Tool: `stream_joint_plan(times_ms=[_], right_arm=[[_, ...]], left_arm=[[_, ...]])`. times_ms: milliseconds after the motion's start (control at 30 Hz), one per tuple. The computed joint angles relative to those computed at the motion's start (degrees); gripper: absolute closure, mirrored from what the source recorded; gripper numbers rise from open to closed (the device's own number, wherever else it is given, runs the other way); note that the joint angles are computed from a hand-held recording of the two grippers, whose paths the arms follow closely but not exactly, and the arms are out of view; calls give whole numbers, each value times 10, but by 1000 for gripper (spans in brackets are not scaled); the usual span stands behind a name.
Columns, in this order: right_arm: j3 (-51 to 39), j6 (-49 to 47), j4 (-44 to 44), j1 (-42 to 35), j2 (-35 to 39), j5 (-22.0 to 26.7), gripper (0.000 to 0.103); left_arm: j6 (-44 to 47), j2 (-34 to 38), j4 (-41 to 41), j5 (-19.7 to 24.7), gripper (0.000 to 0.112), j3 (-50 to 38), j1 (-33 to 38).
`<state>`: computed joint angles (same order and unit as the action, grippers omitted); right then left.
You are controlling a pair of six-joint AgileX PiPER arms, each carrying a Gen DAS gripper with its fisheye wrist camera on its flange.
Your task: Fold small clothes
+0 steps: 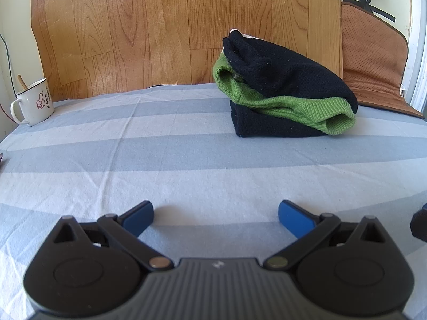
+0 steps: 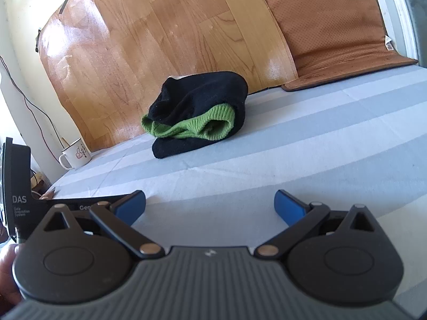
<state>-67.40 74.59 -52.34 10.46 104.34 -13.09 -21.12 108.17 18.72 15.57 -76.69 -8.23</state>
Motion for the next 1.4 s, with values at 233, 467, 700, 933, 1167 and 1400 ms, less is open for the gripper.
stream_joint_plan(times_ms=[233,467,700,933,1167,1400], right_arm=[[-2,19,-9,-4,3,-5,1],[-5,43,-28,-9,6,-14,1],[0,32,-13,-10,5,-19,1],[4,20,3,-13,5,-31,2],[10,3,21,-16,2,-42,2],[12,2,22,-18,2,-45,2]], left_arm=[[9,1,-8,4,9,-4,0],[5,2,-5,5,9,-5,0],[-75,3,70,18,9,-8,-13],[-149,-20,135,34,9,12,-27],[-238,-37,225,50,9,30,-40],[-280,-38,265,57,9,38,-44]])
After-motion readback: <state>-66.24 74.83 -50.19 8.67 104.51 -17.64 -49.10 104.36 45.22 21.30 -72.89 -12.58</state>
